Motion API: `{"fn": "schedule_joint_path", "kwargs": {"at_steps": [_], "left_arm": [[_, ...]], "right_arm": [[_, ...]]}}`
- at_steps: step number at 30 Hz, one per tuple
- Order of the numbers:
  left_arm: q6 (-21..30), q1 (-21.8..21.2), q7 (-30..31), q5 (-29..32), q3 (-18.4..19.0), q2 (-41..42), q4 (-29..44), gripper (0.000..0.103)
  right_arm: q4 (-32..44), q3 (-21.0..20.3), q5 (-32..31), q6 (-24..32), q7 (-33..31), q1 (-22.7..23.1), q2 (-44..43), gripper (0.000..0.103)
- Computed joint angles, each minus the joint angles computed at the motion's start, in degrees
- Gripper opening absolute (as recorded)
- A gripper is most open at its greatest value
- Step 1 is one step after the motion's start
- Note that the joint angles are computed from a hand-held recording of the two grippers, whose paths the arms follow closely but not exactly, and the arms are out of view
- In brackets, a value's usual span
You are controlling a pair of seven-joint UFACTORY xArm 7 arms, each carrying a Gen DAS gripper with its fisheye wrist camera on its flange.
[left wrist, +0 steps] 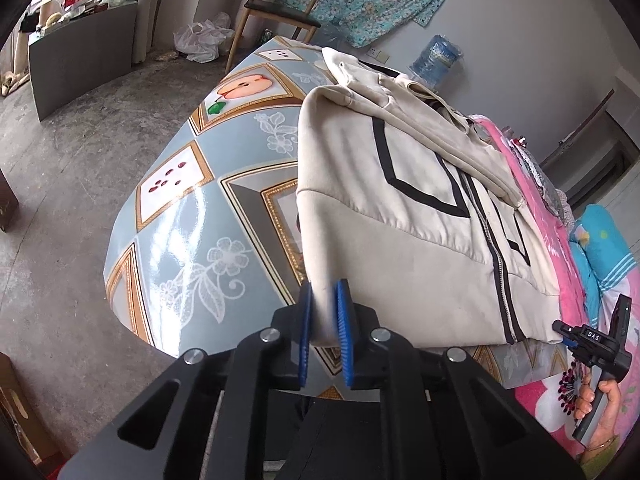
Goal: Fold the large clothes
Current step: 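Grasp the folded jacket edge with the left tool and lift it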
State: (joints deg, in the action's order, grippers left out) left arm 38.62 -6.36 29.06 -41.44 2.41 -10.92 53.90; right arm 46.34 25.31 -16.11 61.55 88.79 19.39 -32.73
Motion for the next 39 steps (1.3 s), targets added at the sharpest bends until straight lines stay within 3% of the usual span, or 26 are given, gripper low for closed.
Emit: {"fn": "schedule_joint_path", "kwargs": {"at_steps": [3, 6, 14, 23, 32, 36, 39], "left_arm": [[-2.0, -0.5, 1.3, 1.6, -0.7, -1.1, -0.6, 0.006], [-2.3, -1.4, 3.3, 1.4, -0.3, -1.8, -0.3, 0.006], [2.6, -1.7, 5.9, -5.4, 1.7, -0.3, 5.1, 0.005], [8.4, 0.8, 6.9, -12.3, 0.4, 5.7, 15.0, 0.005], [10.6, 4.6, 2.8, -14.5, -3.8, 18.2, 32.5, 0.005], [11.0, 5.9, -1.4, -10.4, -6.4, 27.3, 45.1, 0.005], [13.0, 6.2, -7.1, -5.8, -7.9, 36.4, 58.4, 0.005]], "right_arm": [[-0.6, -0.2, 0.3, -0.1, 0.0, 0.4, -1.0, 0.012], [-1.0, -0.2, 0.3, -0.6, -0.3, 0.3, -1.8, 0.007], [-2.6, -0.9, 1.1, -6.6, -0.4, -1.0, -6.1, 0.005], [-0.6, -1.3, 0.1, -15.3, -3.5, -6.0, -6.4, 0.005], [4.1, -5.7, -0.9, -25.2, -11.9, -10.5, 0.1, 0.005], [6.8, -9.4, 0.6, -31.8, -16.2, -12.1, 5.5, 0.005], [9.8, -12.4, 2.8, -35.6, -19.6, -12.9, 10.5, 0.005]]}}
